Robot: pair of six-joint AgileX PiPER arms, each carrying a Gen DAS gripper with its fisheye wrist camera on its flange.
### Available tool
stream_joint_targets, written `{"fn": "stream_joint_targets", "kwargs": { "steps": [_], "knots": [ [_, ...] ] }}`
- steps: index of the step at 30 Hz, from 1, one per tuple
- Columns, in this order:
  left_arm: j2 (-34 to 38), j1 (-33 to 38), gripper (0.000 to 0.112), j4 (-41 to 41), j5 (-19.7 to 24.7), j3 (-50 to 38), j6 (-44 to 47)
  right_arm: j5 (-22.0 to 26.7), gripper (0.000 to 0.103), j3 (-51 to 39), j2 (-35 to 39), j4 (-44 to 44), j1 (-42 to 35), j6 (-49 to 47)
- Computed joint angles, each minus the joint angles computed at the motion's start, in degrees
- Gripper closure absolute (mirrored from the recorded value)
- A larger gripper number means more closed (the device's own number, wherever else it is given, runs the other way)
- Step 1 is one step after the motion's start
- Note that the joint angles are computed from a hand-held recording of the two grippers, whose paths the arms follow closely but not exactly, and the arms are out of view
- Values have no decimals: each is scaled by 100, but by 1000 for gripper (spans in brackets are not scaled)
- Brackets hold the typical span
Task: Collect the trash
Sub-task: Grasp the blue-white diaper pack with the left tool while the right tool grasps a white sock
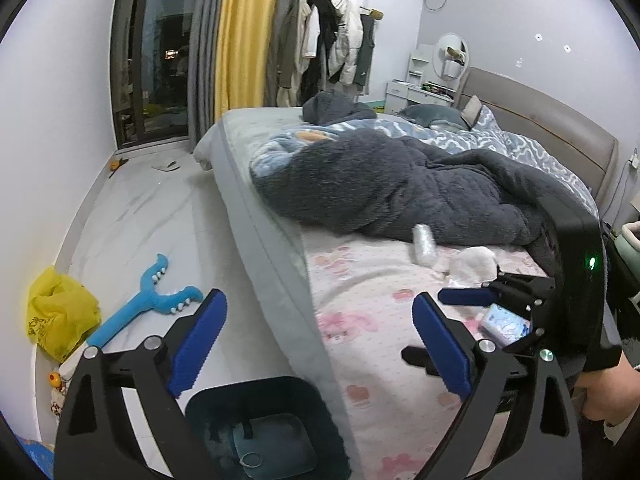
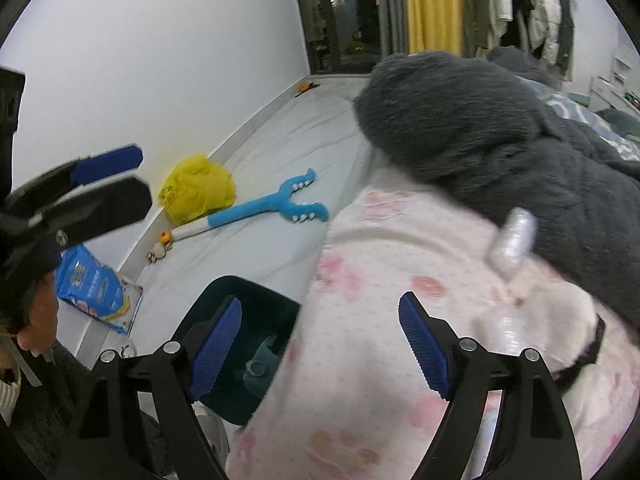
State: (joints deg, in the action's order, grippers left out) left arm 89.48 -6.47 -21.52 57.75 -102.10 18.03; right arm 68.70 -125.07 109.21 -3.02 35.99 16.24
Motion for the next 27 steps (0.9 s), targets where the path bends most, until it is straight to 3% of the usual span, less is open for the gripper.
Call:
{"fn": "stream_joint_targets", "kwargs": {
  "steps": [18,27],
  "knots": [
    [250,-1099,15,307,-70,-32,-162,-864,15,2249,-1634,199,-1113,-95],
    [532,-1444,15,-239,13,-40,203,-1005,14,2929,-2065,256,-1622,-327]
  ]
}}
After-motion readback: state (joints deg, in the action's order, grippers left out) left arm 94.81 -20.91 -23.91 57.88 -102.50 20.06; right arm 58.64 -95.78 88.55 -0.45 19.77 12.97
